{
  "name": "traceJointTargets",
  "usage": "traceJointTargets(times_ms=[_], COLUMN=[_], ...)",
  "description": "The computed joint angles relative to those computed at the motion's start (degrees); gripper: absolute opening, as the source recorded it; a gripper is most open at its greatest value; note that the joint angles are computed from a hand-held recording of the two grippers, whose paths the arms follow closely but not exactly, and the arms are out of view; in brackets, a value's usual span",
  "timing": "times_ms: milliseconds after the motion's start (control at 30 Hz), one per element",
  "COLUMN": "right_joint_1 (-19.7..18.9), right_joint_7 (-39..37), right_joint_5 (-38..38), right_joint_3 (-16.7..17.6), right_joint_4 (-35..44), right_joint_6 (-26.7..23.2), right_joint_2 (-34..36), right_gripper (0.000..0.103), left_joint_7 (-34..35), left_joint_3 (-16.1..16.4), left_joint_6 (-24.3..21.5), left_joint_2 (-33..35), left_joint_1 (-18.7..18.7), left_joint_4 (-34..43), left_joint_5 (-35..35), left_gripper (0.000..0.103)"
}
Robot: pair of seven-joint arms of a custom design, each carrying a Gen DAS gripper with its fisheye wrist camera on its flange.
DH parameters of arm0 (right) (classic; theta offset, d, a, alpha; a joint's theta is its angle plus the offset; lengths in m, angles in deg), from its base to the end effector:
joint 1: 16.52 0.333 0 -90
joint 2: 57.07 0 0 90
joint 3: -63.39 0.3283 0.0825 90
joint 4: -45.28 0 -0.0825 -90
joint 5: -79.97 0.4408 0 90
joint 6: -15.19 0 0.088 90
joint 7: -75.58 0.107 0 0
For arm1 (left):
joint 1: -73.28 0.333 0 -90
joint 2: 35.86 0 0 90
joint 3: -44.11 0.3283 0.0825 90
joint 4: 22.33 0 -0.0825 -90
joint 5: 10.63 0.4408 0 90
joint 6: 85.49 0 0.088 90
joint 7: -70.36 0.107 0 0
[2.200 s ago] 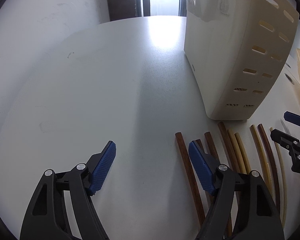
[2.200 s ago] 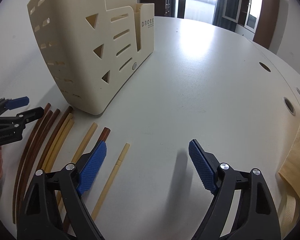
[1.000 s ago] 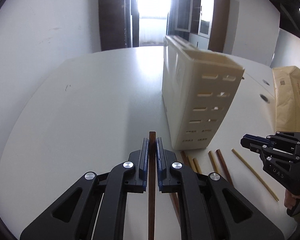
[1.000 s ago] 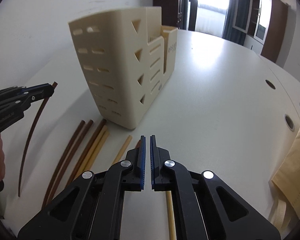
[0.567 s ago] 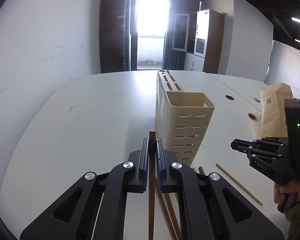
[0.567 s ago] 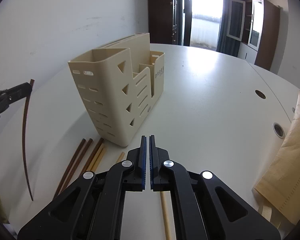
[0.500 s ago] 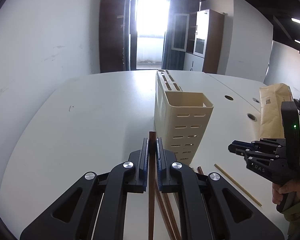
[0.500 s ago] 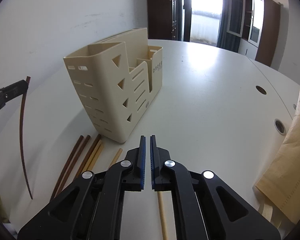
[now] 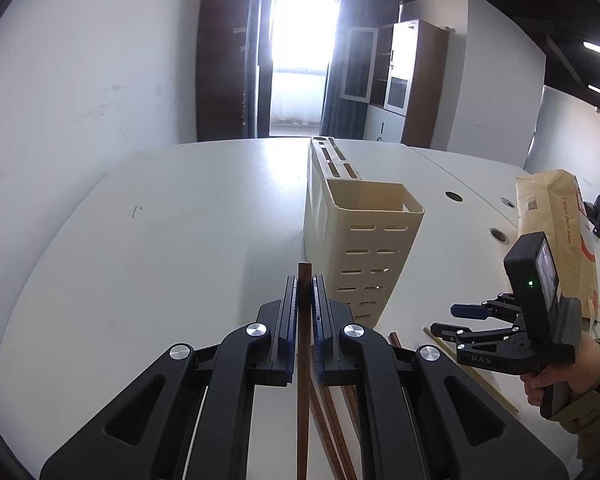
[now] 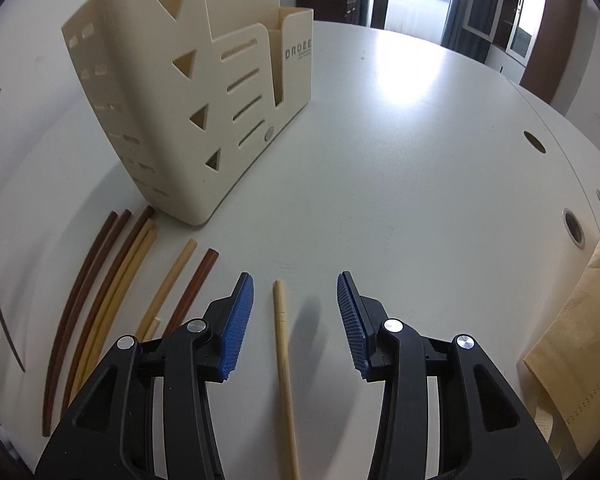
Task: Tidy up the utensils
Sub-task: 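Lift the held chopsticks with both tools and carry them over the cream holder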
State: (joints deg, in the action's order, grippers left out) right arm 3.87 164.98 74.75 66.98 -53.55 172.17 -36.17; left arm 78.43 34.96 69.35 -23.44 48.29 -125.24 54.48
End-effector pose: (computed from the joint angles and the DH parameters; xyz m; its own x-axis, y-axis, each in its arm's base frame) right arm 0.6883 0.3043 0.4318 0.4501 -0.8907 0.0631 -0.6936 -0.3933 -0.6036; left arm 0.5763 -0.4190 0.4803 -0.0813 -0.9937 0.0768 -0.5648 -0.0176 -0.8250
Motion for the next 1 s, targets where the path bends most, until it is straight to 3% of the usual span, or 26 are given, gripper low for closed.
traceJointTargets(times_ms=[133, 333, 500, 600, 767, 1000], right_joint_1=[-0.38, 0.07, 0.01, -0.92, -1.49, -1.46], right_joint_7=[-0.94, -2.60, -4.63, -8.36, -8.83, -11.74], right_joint_5=[1.26, 0.70, 1.25, 3.32, 6.04, 10.98], right_joint_3=[0.53, 0.38, 0.86, 2.22, 2.57, 5.41], right_joint_4=[1.95, 4.02, 4.39, 4.87, 1.66, -6.96], right_joint_6=[-2.29, -4.57, -6.64, -9.11, -3.99, 11.06], right_joint_2=[1.47, 3.10, 2.94, 2.74, 0.44, -6.90], right_gripper=[0.043, 0.032, 0.009, 0.005, 0.005, 0.005], left_joint_7=[0.58, 0.61, -0.22, -0.77, -2.73, -8.45], left_joint_3=[-0.03, 0.11, 0.05, -0.08, -0.48, -0.96], left_joint_6=[0.42, 1.12, 1.36, 1.25, -1.02, -0.11], left_joint_2=[-0.10, -0.56, -1.05, -1.28, -1.82, -4.16], left_joint_1=[0.16, 0.38, 0.53, 0.54, 0.21, 1.01], left_joint_4=[-0.22, -0.60, -1.06, -1.23, -1.30, -1.15], left_joint_5=[-0.44, -0.56, 0.27, 1.00, 3.40, 8.70], left_gripper=[0.007, 0.007, 0.007, 0.007, 0.007, 0.007])
